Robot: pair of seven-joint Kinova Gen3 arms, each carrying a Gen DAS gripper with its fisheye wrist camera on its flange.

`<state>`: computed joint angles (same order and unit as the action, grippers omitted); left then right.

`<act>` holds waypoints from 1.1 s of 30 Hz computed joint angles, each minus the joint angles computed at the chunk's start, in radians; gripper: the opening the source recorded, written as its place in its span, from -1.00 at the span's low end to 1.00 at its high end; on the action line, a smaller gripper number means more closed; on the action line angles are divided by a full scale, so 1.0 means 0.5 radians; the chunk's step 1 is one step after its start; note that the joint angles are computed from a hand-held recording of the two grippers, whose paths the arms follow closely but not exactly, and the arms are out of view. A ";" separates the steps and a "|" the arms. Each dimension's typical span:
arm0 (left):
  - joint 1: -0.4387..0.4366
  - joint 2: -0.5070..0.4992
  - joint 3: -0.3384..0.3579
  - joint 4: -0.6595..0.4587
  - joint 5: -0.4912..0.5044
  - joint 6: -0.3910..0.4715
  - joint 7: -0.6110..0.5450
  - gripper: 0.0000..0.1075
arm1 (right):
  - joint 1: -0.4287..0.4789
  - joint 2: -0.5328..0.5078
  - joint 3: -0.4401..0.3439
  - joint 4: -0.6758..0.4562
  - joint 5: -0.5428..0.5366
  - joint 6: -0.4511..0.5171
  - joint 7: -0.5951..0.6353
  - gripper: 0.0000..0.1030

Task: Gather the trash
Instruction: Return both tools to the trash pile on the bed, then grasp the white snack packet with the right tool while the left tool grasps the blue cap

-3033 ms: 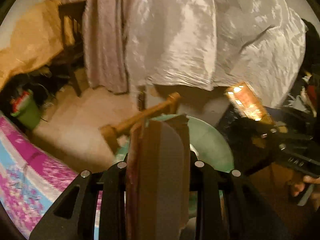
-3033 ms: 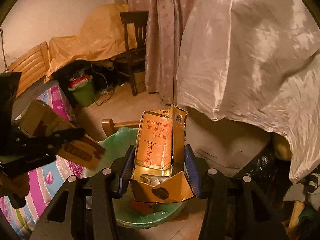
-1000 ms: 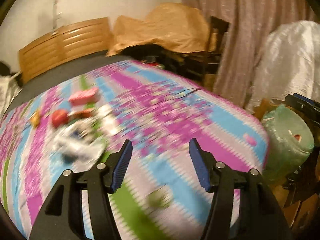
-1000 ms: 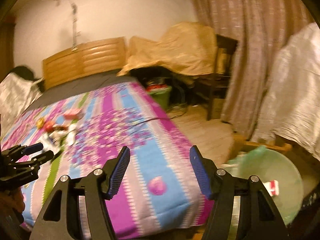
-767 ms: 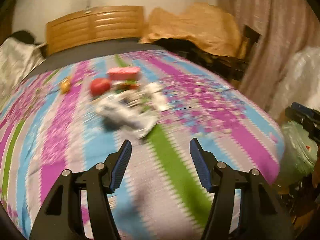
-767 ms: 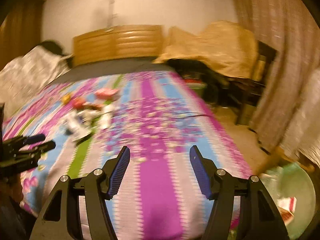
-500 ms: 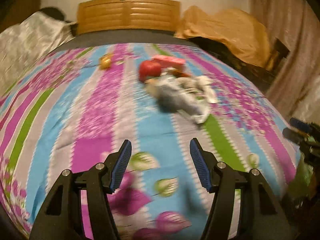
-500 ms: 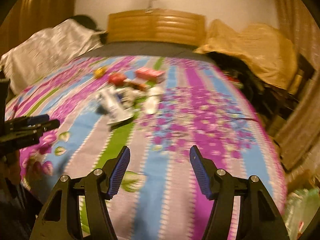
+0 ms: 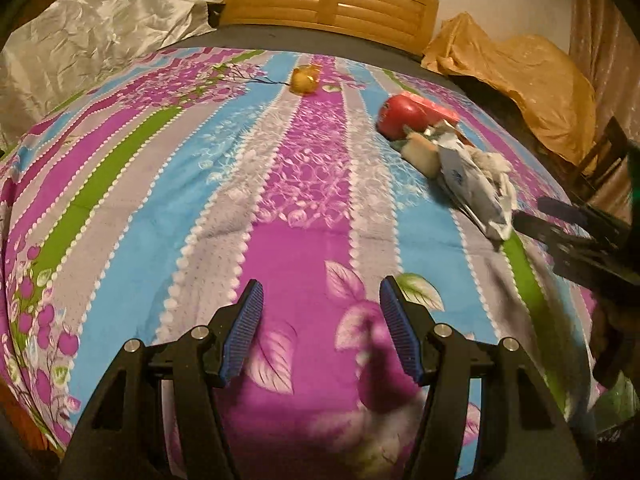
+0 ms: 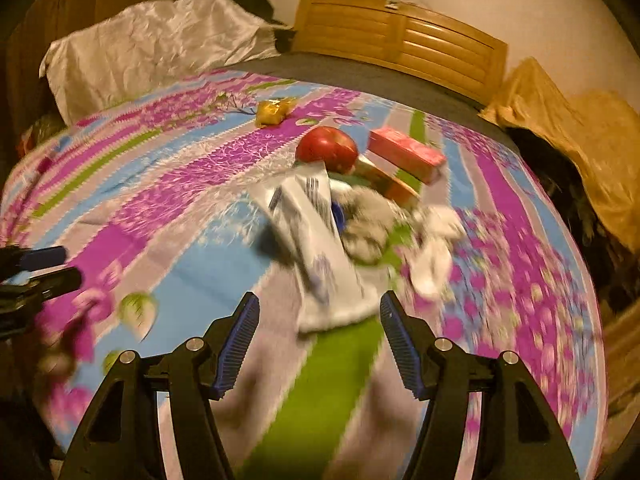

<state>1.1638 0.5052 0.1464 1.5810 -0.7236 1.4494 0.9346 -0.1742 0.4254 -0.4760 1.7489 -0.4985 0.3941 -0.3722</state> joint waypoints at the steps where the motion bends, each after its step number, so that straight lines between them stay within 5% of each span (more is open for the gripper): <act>1: -0.008 -0.012 -0.006 0.022 -0.003 -0.010 0.009 0.08 | -0.093 0.032 0.056 -0.052 0.081 -0.008 -0.078 0.25; 4: -0.039 -0.037 -0.009 0.068 -0.006 -0.038 0.022 0.08 | -0.371 0.182 0.260 -0.237 0.325 0.051 -0.282 0.21; 5: -0.048 -0.042 -0.008 0.079 -0.007 -0.043 0.026 0.08 | -0.426 0.217 0.308 -0.275 0.389 0.080 -0.343 -0.16; 6: -0.056 -0.045 -0.009 0.085 -0.009 -0.040 0.031 0.08 | -0.445 0.227 0.323 -0.285 0.421 0.078 -0.388 -0.16; 12: -0.080 -0.045 0.006 0.092 -0.041 -0.034 0.000 0.10 | -0.032 0.125 0.073 -0.143 0.210 0.226 -0.260 -0.34; 18: -0.124 -0.042 -0.008 0.063 -0.110 -0.123 -0.090 0.10 | 0.351 0.008 0.158 -0.034 -0.212 0.588 -0.164 -0.38; 26: -0.376 -0.126 -0.102 0.095 -0.321 -0.454 -0.357 0.10 | 0.509 -0.070 0.359 0.053 -0.520 0.800 0.008 -0.40; 33: -0.549 -0.072 -0.126 -0.071 -0.372 -0.663 -0.690 0.10 | 0.476 -0.090 0.509 0.067 -0.599 0.852 0.076 -0.40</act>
<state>0.8893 0.4694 0.0834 1.5453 -0.9096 1.1179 0.5897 0.0639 0.3806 -0.2215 1.7825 -0.7981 0.8202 -0.3342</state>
